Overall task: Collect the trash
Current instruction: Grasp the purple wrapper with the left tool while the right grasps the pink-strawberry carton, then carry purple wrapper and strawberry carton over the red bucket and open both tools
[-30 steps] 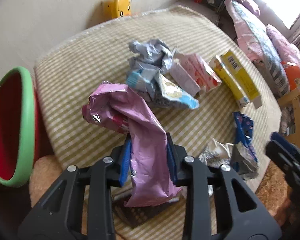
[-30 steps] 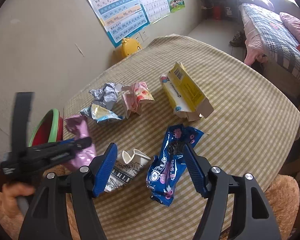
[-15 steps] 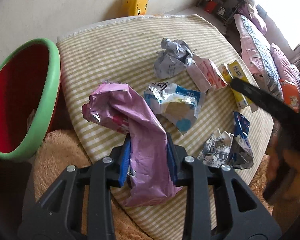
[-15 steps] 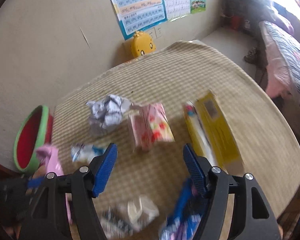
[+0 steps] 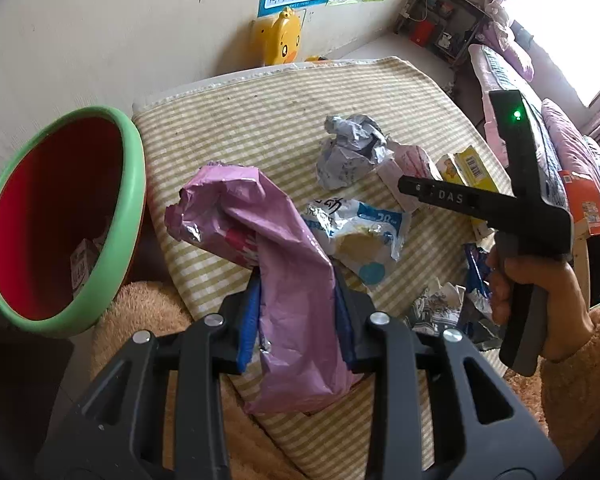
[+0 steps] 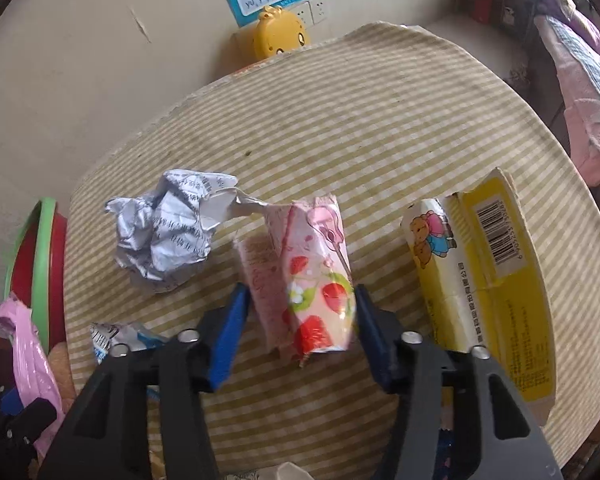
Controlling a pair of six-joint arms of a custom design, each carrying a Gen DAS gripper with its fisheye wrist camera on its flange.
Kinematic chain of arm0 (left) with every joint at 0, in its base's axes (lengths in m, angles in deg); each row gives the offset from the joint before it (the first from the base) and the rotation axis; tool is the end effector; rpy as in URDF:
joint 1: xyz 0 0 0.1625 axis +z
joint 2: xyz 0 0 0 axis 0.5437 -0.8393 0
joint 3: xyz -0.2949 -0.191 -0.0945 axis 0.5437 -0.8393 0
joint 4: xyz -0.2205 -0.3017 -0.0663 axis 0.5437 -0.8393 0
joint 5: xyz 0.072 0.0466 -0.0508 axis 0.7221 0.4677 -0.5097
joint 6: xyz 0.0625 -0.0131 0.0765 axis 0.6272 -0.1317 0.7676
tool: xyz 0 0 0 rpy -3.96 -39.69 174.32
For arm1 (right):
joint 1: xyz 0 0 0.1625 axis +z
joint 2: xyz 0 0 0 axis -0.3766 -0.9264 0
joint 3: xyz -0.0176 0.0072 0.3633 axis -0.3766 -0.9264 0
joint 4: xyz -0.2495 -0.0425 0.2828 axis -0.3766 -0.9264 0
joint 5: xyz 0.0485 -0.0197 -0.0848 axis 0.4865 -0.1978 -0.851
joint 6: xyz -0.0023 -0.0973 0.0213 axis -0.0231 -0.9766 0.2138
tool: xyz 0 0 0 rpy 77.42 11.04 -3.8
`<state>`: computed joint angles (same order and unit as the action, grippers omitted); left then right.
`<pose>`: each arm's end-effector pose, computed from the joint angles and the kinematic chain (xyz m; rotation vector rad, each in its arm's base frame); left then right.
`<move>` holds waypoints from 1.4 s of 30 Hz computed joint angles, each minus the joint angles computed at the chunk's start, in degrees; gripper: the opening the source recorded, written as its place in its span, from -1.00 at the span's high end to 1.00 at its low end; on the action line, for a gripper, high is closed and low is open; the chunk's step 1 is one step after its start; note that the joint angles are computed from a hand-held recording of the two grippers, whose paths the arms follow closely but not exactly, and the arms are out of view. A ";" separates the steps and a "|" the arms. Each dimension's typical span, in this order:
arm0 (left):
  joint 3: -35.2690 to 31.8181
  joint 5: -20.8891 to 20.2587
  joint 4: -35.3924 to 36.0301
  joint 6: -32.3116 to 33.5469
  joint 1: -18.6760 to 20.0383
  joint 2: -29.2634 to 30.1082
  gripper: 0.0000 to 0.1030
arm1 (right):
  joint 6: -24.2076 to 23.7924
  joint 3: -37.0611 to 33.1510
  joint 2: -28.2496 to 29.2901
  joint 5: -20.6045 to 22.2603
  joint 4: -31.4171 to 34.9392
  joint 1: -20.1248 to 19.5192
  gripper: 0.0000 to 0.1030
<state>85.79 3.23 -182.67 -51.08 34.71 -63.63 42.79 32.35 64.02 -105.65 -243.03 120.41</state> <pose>-0.0791 -0.6741 0.1769 0.5846 2.5622 -0.3521 0.1720 -0.6973 0.0319 -0.0621 -2.4309 0.6137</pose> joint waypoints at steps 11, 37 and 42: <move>1.26 0.29 -2.30 1.20 -0.96 -0.38 0.39 | 4.37 22.08 -12.37 6.45 -20.60 4.21 0.24; 6.57 3.63 -22.11 11.84 -4.86 -4.13 0.39 | -5.63 24.44 -10.19 -3.90 -39.31 13.88 0.19; 6.19 3.67 -22.85 11.68 -4.48 -4.14 0.39 | -6.02 23.50 -9.72 -3.85 -38.16 14.44 0.19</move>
<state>91.98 6.90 -205.52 -39.41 30.23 -67.77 36.76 55.84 54.30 -109.50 -281.19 134.85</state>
